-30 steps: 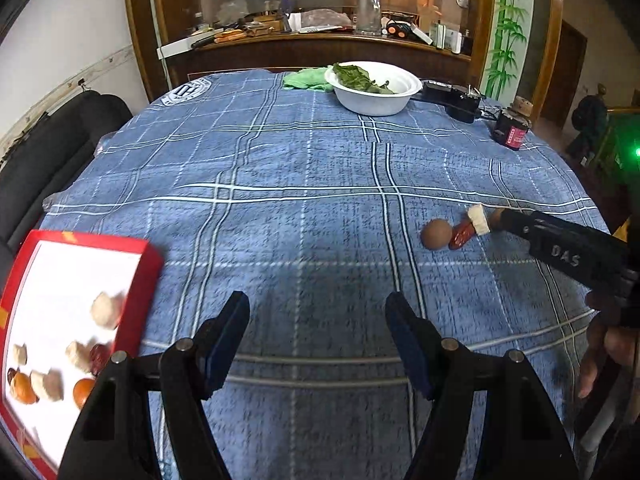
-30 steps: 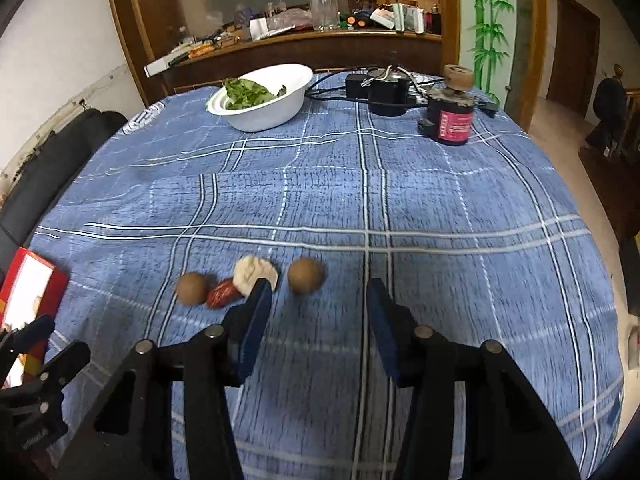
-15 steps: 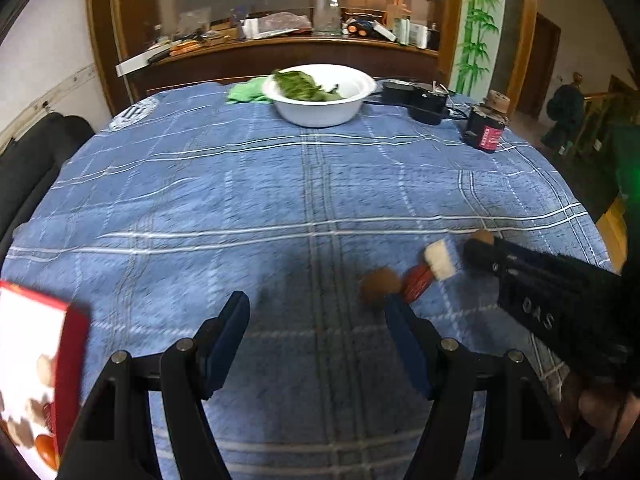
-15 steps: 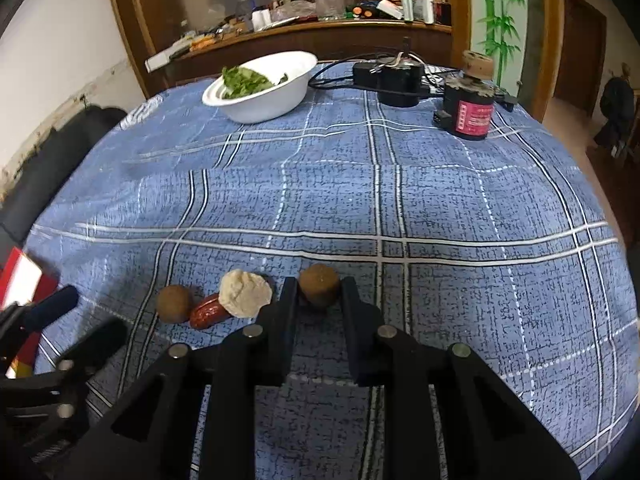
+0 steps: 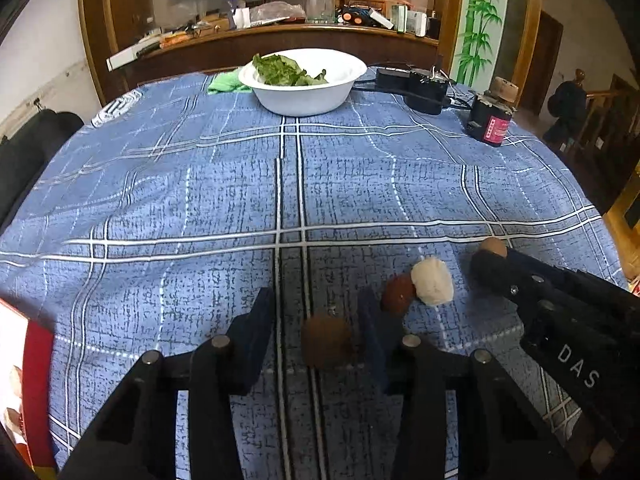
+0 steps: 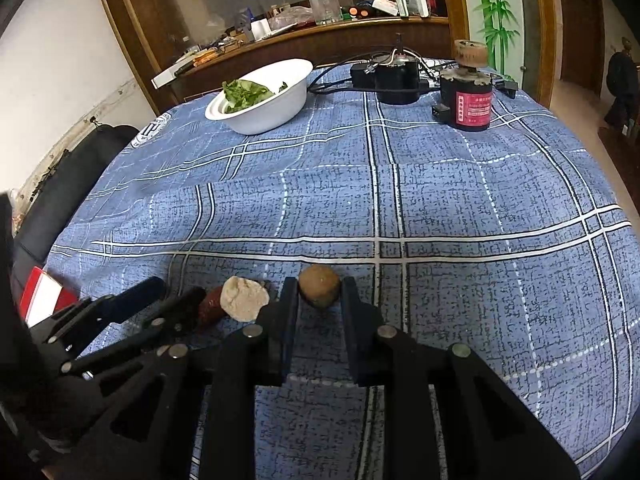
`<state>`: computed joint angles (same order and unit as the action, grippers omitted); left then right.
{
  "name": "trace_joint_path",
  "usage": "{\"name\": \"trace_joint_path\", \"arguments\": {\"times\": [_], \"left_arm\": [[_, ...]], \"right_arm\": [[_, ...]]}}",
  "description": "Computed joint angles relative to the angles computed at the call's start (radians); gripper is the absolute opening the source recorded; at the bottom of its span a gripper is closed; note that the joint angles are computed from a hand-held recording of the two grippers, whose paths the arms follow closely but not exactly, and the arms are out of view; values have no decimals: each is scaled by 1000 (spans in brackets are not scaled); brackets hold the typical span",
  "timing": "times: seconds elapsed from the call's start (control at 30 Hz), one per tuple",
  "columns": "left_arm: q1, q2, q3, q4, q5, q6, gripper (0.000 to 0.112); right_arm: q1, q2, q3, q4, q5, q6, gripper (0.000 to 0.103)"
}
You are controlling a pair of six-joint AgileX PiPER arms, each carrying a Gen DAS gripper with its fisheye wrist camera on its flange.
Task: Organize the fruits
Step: 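Grasp a brown ball with the left tool while the right tool grasps another brown ball, then carry both brown balls over the tray with both tools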
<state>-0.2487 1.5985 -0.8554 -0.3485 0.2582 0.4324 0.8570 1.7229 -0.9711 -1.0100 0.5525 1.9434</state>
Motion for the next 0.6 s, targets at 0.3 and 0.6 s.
{"name": "trace_joint_path", "arguments": {"times": [0.3, 0.6], "left_arm": [[65, -69, 20, -64, 76, 109, 22], [199, -220, 98, -49, 186, 159, 22]], "right_arm": [[8, 1, -7, -1, 18, -7, 23], [22, 11, -40, 49, 66, -57, 23]]}}
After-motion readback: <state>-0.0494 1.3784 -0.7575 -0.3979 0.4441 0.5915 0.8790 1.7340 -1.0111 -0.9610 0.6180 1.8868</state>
